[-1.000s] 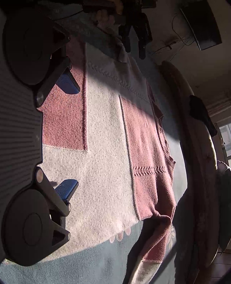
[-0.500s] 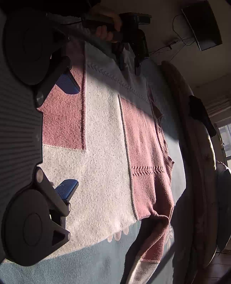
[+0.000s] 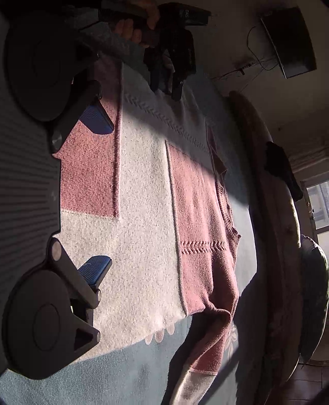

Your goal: Fold clothes

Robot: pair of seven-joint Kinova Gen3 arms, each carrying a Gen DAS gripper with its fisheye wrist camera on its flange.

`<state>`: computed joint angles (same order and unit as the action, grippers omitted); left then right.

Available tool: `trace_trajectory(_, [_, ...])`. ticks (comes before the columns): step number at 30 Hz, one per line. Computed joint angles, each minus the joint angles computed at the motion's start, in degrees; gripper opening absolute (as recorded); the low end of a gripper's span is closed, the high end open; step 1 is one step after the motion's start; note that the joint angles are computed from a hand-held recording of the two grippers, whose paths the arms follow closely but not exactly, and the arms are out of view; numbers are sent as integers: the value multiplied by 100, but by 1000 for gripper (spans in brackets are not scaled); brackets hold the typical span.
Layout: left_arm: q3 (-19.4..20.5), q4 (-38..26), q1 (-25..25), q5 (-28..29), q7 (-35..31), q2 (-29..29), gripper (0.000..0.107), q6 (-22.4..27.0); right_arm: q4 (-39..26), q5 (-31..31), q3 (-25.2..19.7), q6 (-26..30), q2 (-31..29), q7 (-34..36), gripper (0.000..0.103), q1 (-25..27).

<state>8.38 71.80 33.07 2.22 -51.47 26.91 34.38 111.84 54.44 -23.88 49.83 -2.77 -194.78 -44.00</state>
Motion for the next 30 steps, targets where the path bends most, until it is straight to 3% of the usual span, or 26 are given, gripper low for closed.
trace_trajectory(2, [18, -82, 47, -50, -10, -74, 78, 214, 12, -30, 18, -43, -18, -4, 103, 14])
trace_trajectory(7, [366, 182, -51, 247, -480, -253, 80, 202, 6, -40, -8, -10, -12, -13, 103, 32])
trace_trajectory(10, [53, 252, 280, -25, -112, -270, 80, 376, 2, -40, -15, 33, -8, -13, 103, 12])
trace_trajectory(14, [-76, 660, 378, -203, 373, -542, 81, 176, 21, -19, -30, 99, -39, -65, 103, -2])
trace_trajectory(18, [162, 711, 327, -171, 378, -742, 80, 376, 74, -30, -39, 66, -110, -100, 103, 34])
trace_trajectory(23, [450, 1145, 372, 123, 272, -989, 82, 231, 131, -68, -85, -20, -185, -98, 103, 109])
trace_trajectory(26, [418, 1393, 542, 58, 546, -1074, 82, 188, 144, -161, -104, -64, -208, -6, 103, 151])
trace_trajectory(30, [291, 1885, 812, -281, 1179, -1339, 82, -253, 146, -322, -111, -54, -197, 114, 103, 198])
